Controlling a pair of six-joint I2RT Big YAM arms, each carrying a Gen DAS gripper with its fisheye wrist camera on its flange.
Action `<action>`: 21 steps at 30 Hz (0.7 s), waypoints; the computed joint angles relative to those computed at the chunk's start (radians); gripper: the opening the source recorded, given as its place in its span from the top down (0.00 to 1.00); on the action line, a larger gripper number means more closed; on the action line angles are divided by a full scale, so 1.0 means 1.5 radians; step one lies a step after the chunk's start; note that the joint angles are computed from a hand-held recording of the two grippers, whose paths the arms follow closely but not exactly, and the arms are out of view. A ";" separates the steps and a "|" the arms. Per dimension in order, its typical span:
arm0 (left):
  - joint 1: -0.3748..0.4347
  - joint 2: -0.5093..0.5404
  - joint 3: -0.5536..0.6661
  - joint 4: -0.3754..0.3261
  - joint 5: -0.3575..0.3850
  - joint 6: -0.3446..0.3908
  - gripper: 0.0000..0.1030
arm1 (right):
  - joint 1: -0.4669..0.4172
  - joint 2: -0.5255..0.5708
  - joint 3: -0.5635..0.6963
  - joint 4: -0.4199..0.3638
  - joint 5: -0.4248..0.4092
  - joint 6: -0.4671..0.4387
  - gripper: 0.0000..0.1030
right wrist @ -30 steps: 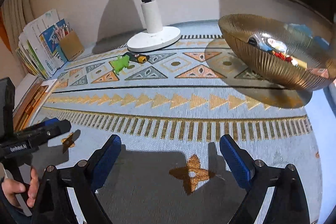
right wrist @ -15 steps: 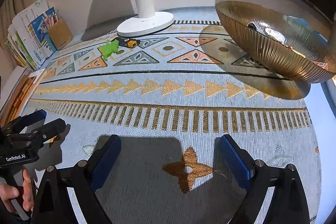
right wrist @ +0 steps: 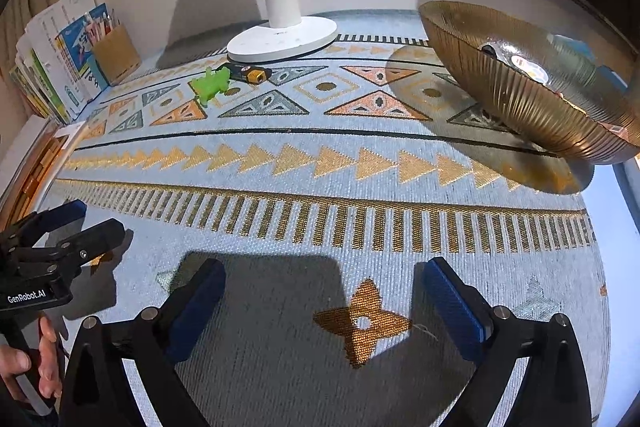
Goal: Organize rigid objects
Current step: 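Move both open tools back toward the green figurine and battery, then grasp the green figurine with the left tool while the right tool grasps the black battery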
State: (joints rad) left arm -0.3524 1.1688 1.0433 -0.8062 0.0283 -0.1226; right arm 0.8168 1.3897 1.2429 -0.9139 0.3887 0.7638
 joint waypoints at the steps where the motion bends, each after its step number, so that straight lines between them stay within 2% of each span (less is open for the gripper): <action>1: -0.001 0.001 0.001 -0.001 -0.003 0.001 0.01 | 0.000 0.001 0.001 -0.002 0.000 -0.001 0.02; 5: 0.001 0.006 0.007 -0.006 0.006 0.007 0.01 | -0.001 0.003 0.003 -0.004 0.000 -0.004 0.02; 9: 0.029 0.018 0.028 -0.005 0.096 0.014 0.01 | -0.016 0.008 0.011 -0.006 -0.027 -0.023 0.01; 11: 0.035 0.031 0.052 -0.002 0.114 0.027 0.01 | -0.032 0.029 0.045 -0.041 -0.056 -0.038 0.03; 13: 0.033 0.057 0.092 -0.004 0.114 0.054 0.01 | -0.059 0.044 0.077 -0.035 -0.109 -0.070 0.10; 15: 0.028 0.090 0.132 -0.008 0.113 0.080 0.01 | -0.078 0.061 0.106 -0.018 -0.130 -0.102 0.16; 16: 0.026 0.108 0.152 -0.007 0.112 0.097 0.01 | -0.089 0.074 0.125 -0.011 -0.133 -0.123 0.23; 20: 0.027 0.179 0.219 -0.017 0.129 0.134 0.19 | -0.122 0.141 0.202 0.023 -0.156 -0.209 0.44; 21: 0.030 0.197 0.234 -0.021 0.135 0.134 0.20 | -0.127 0.155 0.215 0.031 -0.164 -0.228 0.45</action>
